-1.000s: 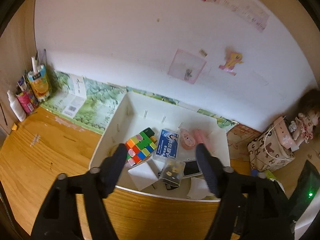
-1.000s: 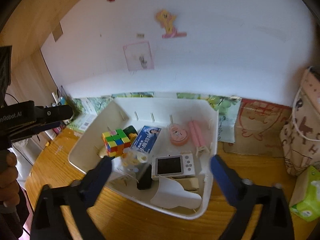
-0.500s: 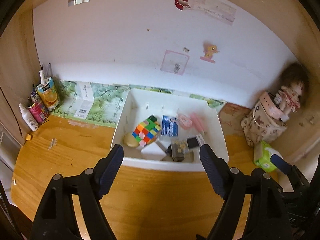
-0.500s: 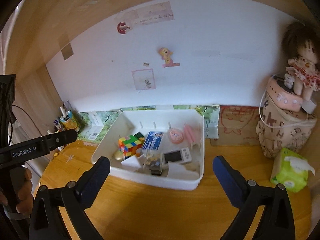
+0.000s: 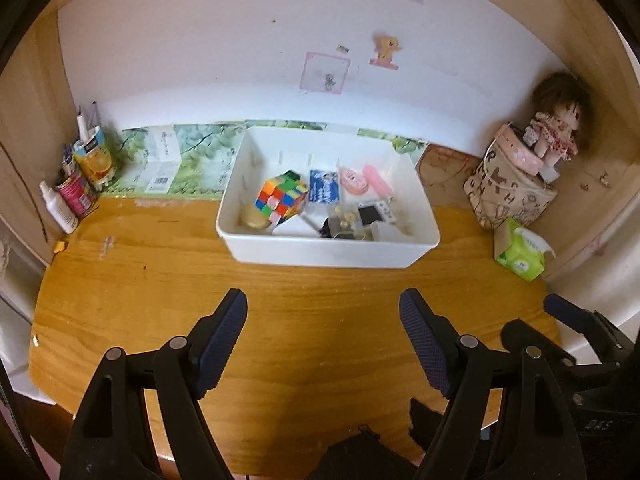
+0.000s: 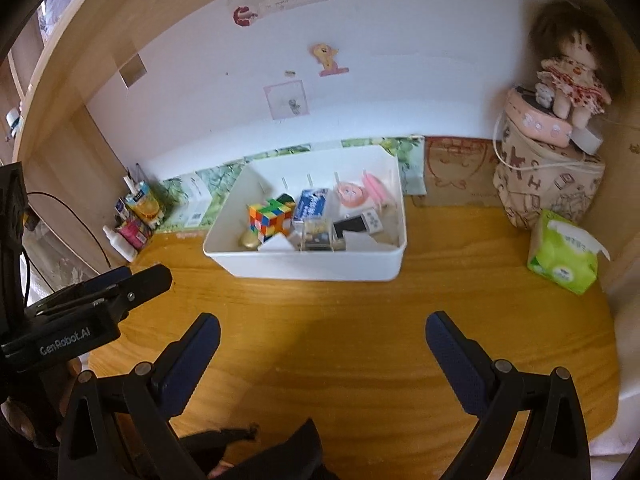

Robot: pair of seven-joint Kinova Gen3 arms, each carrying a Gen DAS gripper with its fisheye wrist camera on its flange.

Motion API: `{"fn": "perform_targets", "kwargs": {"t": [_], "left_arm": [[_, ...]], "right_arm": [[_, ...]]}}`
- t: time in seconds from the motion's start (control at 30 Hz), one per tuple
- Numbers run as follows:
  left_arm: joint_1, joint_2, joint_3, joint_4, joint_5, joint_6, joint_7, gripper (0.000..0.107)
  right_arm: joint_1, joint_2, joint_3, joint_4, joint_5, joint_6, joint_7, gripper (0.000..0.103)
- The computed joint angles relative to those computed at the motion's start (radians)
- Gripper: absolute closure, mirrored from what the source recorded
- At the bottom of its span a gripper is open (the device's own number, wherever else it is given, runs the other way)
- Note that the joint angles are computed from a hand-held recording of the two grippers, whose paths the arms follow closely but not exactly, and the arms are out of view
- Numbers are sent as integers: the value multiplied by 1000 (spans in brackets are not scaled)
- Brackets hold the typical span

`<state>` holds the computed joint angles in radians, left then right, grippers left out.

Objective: Organize rigid objects

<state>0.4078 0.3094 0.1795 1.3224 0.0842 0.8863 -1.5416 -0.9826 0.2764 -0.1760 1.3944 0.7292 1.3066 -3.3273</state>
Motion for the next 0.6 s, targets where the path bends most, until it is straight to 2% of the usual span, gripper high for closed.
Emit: {"fn": "perform_targets", "kwargs": {"t": [0.1, 0.2, 0.37, 0.43, 0.5, 0.53, 0.6], "left_arm": [[7, -19, -9, 26, -15, -8, 25, 26], [-28, -32, 8, 54, 34, -31, -20, 26], [-33, -25, 0, 53, 39, -31, -7, 26], [-27, -24, -4, 51, 26, -35, 2, 23], [-4, -23, -13, 50, -15, -39, 24, 9], [8, -24, -19, 50, -40, -40, 40, 6], [36, -31, -32, 58, -98, -51, 77, 5]], "right_arm": [[-15, 8, -4, -21, -11, 30, -16, 0], [-33, 17, -6, -35, -15, 45, -29, 0], [-25, 29, -2, -43, -50, 24, -21, 0], [-37, 39, 2, -60, -46, 42, -13, 0], [-50, 50, 10, -80, -36, 67, -7, 0], [-53, 53, 13, -84, -35, 70, -5, 0], [-52, 53, 16, -86, -40, 68, 0, 0]]}}
